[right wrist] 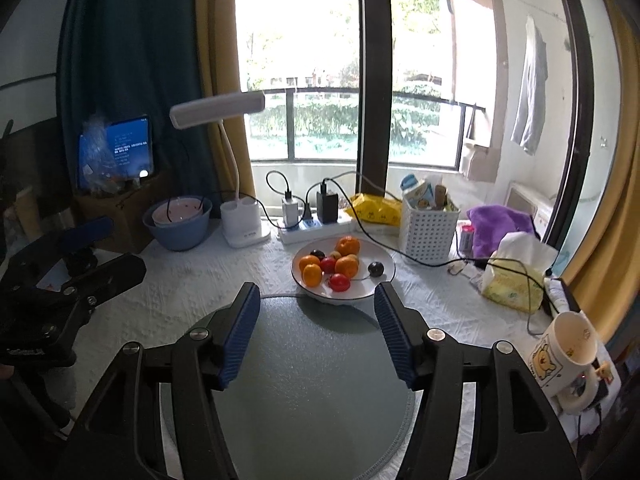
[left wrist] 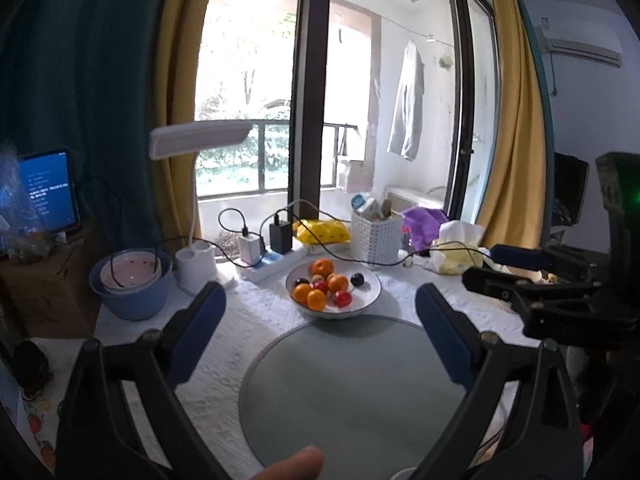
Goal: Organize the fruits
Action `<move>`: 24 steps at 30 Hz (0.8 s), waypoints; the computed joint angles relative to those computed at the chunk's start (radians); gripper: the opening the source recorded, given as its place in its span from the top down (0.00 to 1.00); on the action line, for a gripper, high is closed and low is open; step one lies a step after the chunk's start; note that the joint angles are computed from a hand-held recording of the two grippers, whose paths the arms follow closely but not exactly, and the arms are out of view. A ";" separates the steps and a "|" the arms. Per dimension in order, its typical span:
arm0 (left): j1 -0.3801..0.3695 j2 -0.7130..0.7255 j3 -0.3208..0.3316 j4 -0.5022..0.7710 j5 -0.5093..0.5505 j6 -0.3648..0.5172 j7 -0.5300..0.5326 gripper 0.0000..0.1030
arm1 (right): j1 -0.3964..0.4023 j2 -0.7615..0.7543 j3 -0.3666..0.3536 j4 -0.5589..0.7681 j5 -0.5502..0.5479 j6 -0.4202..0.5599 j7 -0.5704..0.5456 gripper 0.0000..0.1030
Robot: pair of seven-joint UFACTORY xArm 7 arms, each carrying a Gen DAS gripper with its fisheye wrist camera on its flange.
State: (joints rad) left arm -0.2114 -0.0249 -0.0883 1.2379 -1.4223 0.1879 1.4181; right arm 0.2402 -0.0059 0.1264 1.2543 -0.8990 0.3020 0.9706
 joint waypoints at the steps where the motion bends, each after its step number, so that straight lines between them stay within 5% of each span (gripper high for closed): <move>1: -0.002 -0.009 -0.002 -0.004 -0.017 -0.009 0.014 0.06 | 0.001 -0.015 0.001 -0.008 -0.020 0.001 0.018 0.39; 8: -0.035 -0.062 -0.002 -0.041 -0.020 -0.088 0.012 0.06 | -0.033 -0.104 0.047 -0.065 -0.136 0.025 0.142 0.39; 24: -0.076 -0.139 0.013 -0.085 -0.131 -0.091 0.133 0.06 | -0.135 -0.217 0.140 -0.154 -0.195 0.027 0.226 0.39</move>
State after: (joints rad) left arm -0.2877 -0.1644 -0.0757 1.1526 -1.5532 0.0972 1.5510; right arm 0.1047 -0.2229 0.2659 1.1000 -1.0936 0.3289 1.1968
